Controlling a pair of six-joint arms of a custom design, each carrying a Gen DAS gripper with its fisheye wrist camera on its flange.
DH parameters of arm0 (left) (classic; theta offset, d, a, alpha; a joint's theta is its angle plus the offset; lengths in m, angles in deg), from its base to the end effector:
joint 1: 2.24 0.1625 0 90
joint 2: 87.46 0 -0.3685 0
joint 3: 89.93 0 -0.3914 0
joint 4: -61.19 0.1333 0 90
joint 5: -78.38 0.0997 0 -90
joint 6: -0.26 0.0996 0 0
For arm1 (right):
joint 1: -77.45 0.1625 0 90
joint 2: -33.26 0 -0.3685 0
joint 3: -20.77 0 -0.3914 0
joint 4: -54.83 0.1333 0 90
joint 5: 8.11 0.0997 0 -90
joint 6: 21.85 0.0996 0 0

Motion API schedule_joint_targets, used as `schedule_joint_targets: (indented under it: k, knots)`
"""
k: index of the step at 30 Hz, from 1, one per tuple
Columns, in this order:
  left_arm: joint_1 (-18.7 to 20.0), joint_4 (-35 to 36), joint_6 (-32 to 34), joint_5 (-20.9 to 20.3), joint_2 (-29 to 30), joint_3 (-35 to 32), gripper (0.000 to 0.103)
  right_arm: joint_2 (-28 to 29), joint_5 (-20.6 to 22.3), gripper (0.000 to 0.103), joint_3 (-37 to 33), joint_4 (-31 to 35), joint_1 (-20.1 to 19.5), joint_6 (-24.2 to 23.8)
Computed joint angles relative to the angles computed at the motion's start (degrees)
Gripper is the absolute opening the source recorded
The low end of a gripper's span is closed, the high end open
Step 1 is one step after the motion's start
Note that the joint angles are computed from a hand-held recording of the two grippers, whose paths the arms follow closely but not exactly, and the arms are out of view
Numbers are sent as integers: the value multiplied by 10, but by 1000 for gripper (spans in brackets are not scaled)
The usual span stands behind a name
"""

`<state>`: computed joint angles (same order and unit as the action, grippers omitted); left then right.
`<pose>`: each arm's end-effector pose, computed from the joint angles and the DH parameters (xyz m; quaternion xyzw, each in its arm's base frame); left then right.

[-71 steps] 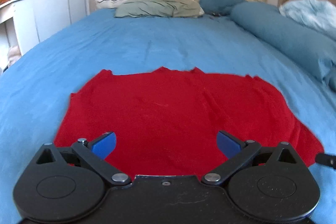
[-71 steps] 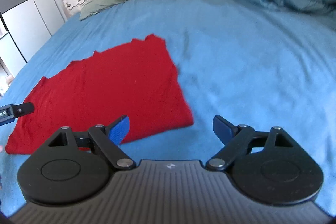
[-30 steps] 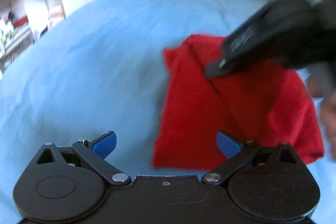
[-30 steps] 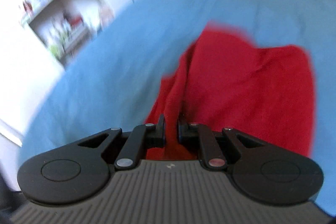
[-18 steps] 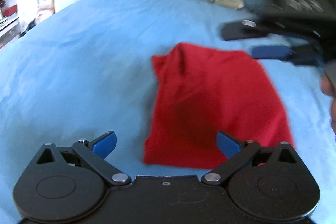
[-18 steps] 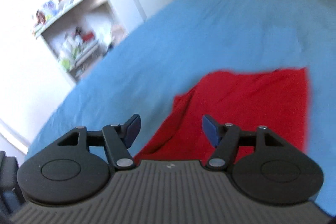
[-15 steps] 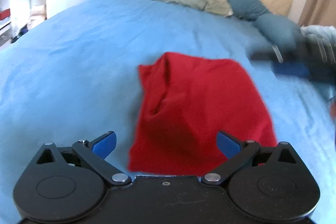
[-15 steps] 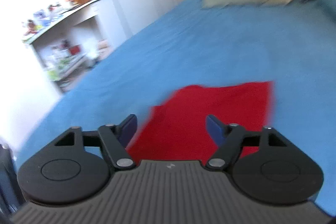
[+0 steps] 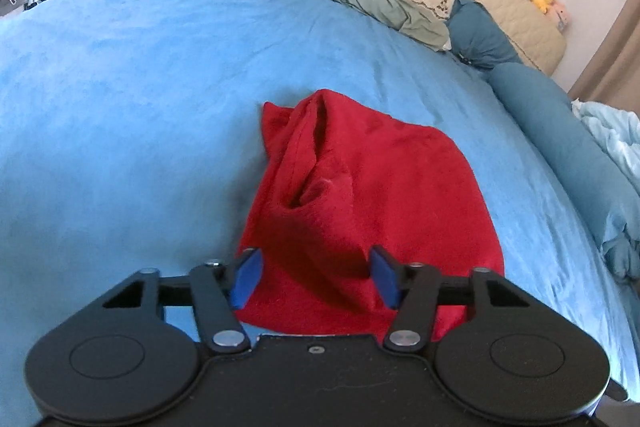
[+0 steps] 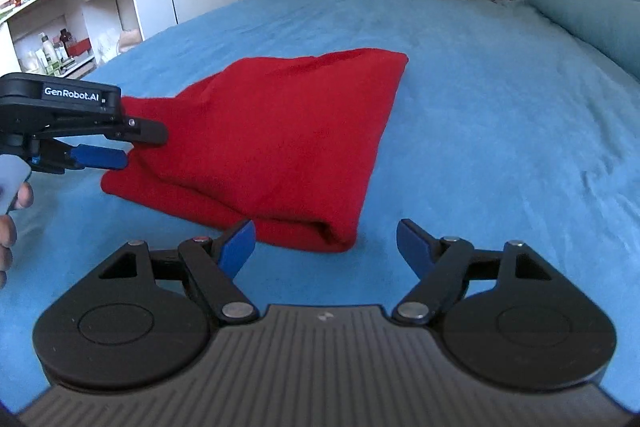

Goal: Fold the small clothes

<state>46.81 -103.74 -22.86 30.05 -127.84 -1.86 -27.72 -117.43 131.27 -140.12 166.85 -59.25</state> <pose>-0.2864 -0.6344 0.0913 0.0580 0.9103 -0.3699 0.1763 0.0944 -0.5678 0.2158 0.2014 -0.8527 0.3851 0.2897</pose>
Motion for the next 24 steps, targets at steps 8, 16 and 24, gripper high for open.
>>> schedule_joint_targets:
  k: [8, 16, 24]
  knots:
    - [8, -28, -3, -6, 25, -29, 7, 21, -19, 91, -17, -19, -2, 7]
    - [-19, -101, -3, 30, -16, 47, 6, 26, -35, 75, -26, -67, -12, 7]
    - [-13, -15, -37, 74, 6, 35, 13, 24, -36, 75, -26, -41, -20, -8]
